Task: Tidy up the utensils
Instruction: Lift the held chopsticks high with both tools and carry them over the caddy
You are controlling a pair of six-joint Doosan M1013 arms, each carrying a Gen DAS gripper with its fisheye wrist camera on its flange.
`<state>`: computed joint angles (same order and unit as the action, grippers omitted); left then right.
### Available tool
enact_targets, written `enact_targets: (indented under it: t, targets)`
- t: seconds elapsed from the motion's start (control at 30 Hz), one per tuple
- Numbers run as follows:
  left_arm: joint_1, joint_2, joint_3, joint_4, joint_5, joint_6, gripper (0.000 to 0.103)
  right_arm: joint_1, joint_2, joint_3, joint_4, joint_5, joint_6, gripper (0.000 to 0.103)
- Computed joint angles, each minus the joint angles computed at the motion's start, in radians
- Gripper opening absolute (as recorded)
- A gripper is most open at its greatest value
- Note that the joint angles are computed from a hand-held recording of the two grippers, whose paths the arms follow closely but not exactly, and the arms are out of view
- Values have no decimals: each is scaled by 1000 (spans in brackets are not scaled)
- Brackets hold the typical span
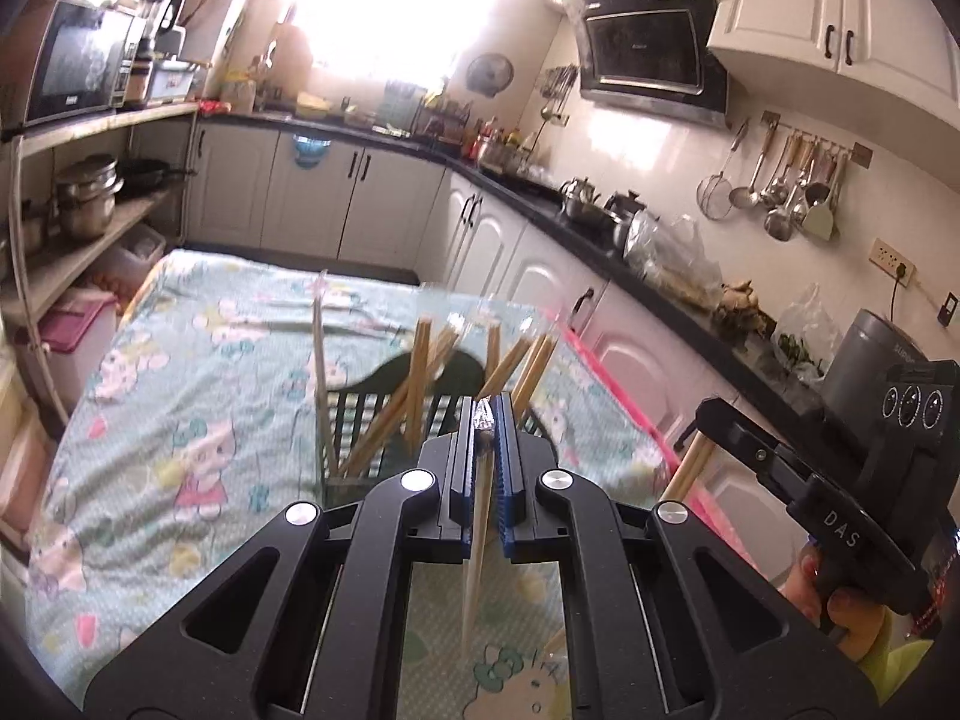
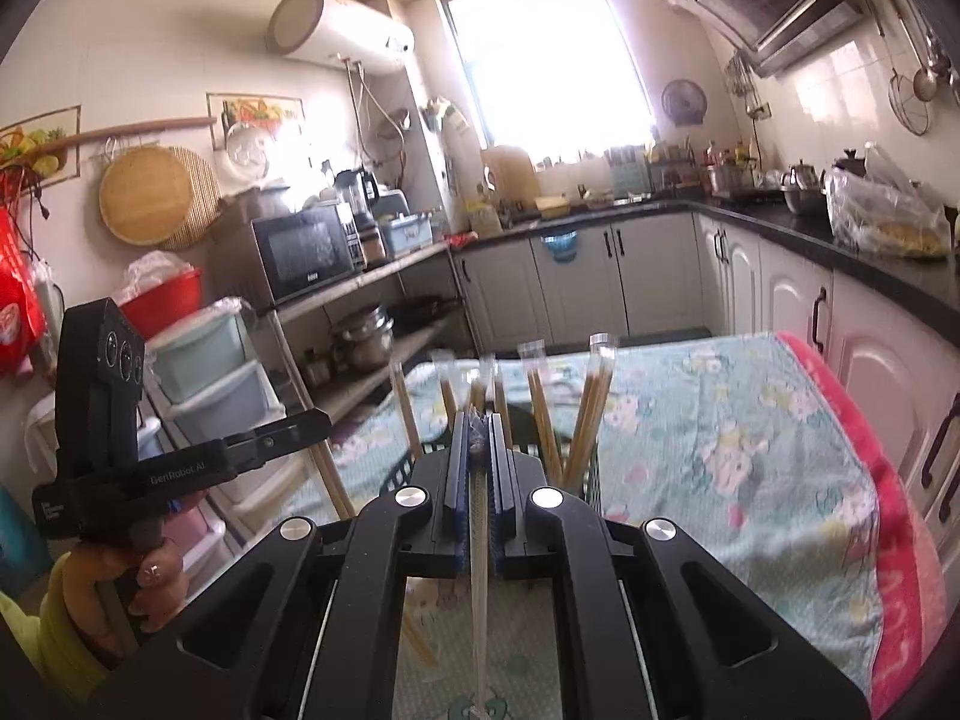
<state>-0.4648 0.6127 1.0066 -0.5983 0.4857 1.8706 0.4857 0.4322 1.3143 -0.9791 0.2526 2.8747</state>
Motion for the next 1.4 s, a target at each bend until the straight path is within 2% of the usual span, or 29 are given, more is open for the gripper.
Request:
enact_targets:
  t: [0.27, 0.53, 0.93, 1.17, 1.4]
  targets:
    - [-5, 4, -40, -11, -31, 36, 3, -2, -1, -31, -246, 3, 212, 6]
    - [-6, 19, -86, 15, -48, 27, 3, -8, 16, -84, -336, 18, 263, 6]
    - [4, 64, -191, 118, -90, -117, 3, -25, 52, -169, -439, 30, 325, 6]
    - [2, 89, -245, 295, -120, -281, 3, -35, 70, -203, -496, 37, 380, 6]
    - [6, 123, -295, 425, -95, -409, 3, -45, 91, -222, -522, 40, 425, 6]
